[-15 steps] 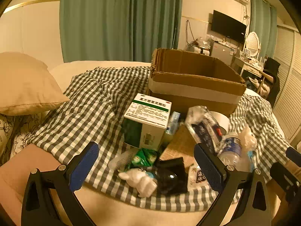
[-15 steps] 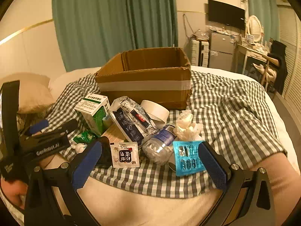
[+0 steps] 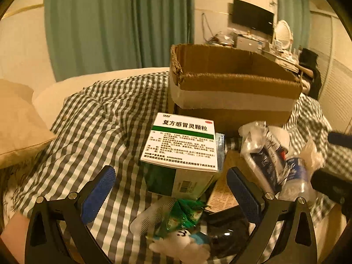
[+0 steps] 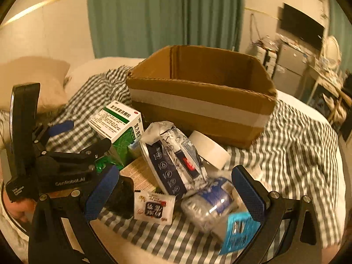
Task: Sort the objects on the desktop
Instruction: 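Grasp the white-green medicine box with the left tool while the right tool grasps the black-white package, then lift both held items and carry them over the cardboard box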
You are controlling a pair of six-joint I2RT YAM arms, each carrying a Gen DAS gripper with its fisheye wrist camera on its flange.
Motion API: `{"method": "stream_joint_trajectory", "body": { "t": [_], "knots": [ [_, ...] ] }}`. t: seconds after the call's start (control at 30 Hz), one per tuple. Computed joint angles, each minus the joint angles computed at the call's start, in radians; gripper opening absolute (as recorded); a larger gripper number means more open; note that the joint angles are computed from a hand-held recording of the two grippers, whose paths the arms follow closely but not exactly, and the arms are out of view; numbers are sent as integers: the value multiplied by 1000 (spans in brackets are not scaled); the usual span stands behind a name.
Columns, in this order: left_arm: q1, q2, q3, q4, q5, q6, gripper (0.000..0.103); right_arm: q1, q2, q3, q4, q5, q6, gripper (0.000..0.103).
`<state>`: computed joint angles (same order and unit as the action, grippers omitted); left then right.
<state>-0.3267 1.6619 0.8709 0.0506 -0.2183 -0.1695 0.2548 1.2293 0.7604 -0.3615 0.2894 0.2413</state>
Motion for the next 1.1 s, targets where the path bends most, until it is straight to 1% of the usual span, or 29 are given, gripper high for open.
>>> {"method": "stream_joint_trajectory", "body": {
  "t": [0.13, 0.23, 0.37, 0.43, 0.47, 0.5, 0.53, 0.57, 0.6, 0.67, 0.77, 0.87, 0.97, 1.1],
  "knots": [
    [20, 87, 48, 12, 28, 22, 103, -9, 87, -11, 48, -16, -34, 103],
    [26, 142, 84, 20, 19, 25, 103, -19, 171, 0, 79, -27, -46, 103],
    [48, 201, 127, 41, 67, 11, 103, -63, 274, 38, 114, -80, -55, 102],
    [63, 221, 142, 59, 97, 0, 103, -81, 324, 62, 123, -93, -51, 98],
    [72, 227, 146, 65, 115, -10, 103, -88, 343, 71, 126, -98, -51, 91],
    [83, 232, 150, 66, 140, -24, 103, -96, 361, 77, 131, -109, -53, 81],
    [95, 236, 151, 69, 160, -28, 103, -102, 373, 83, 131, -122, -51, 75],
    [100, 236, 150, 70, 173, -34, 100, -106, 383, 88, 129, -128, -47, 63],
    [107, 230, 138, 84, 193, -33, 93, -108, 388, 90, 131, -127, -43, 59],
    [116, 216, 118, 104, 230, -29, 84, -111, 377, 81, 139, -143, -36, 49],
    [120, 205, 115, 95, 235, -6, 83, -98, 356, 74, 131, -116, -28, 41],
    [121, 181, 92, 103, 222, -2, 83, -90, 314, 57, 123, -118, -1, 36],
    [132, 132, 44, 114, 216, -7, 83, -86, 254, 29, 111, -132, 20, 36],
    [133, 47, -11, 110, 192, -5, 83, -61, 185, 16, 90, -117, 42, 35]
  ]
}}
